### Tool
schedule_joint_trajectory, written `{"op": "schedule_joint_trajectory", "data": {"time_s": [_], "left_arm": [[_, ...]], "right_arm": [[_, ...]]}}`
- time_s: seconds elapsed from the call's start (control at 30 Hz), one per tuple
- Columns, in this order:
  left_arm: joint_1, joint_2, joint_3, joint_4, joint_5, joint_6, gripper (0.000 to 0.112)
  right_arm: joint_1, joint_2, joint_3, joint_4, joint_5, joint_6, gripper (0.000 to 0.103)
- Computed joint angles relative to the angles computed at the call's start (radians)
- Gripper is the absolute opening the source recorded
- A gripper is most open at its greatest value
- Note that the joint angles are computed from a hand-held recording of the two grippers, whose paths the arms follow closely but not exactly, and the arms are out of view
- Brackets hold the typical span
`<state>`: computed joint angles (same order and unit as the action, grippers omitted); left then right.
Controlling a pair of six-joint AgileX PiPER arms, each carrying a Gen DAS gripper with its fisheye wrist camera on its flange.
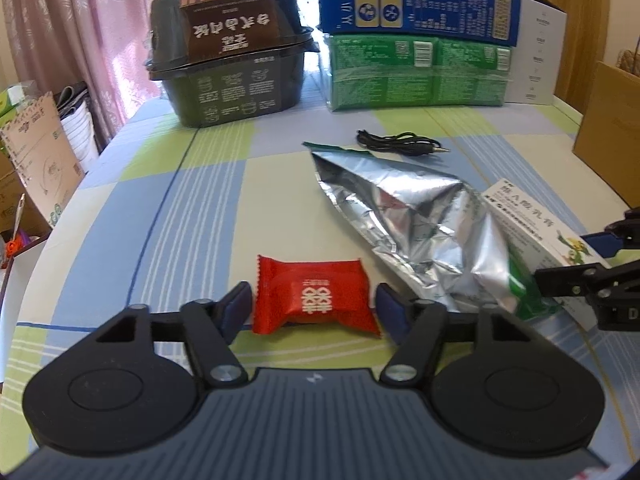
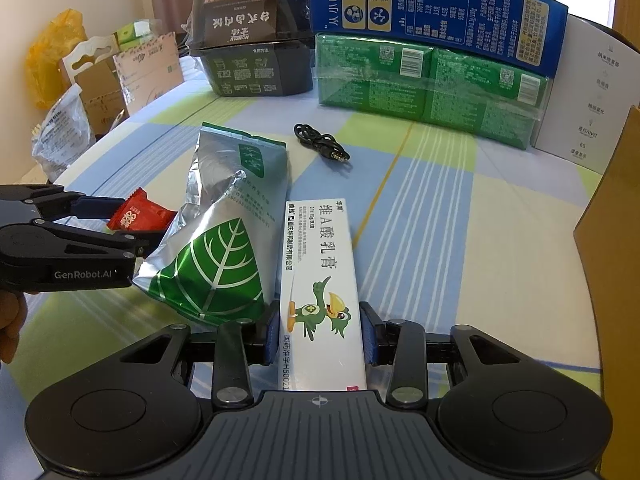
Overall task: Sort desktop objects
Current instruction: 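Grasp the red candy with the left tool while the right tool grasps the white ointment box, then carry the red candy and ointment box over the cardboard box with both tools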
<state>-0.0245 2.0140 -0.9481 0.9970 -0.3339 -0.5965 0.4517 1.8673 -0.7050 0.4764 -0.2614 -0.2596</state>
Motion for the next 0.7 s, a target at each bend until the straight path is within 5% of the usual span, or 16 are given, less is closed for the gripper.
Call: {"op": "schedule_joint_trajectory", "data": {"time_s": [0.17, 0.5, 0.7], "left_arm": [[-0.027, -0.028, 0.038, -0.057, 0.025, 0.082, 0.044], [0.006, -0.185, 0.21, 0.206, 0.018, -0.174, 0.042], [0.033, -0.363, 0.381, 0.321, 0.005, -0.257, 0.041]], "right_arm": [[0.017, -0.015, 0.009, 0.083, 0.01, -0.064, 0.036], [0.046, -0.135, 0.113, 0.209, 0.069, -0.084, 0.036], [0.111, -0.28, 0.229, 0.492, 0.07, -0.282, 0.036]]}}
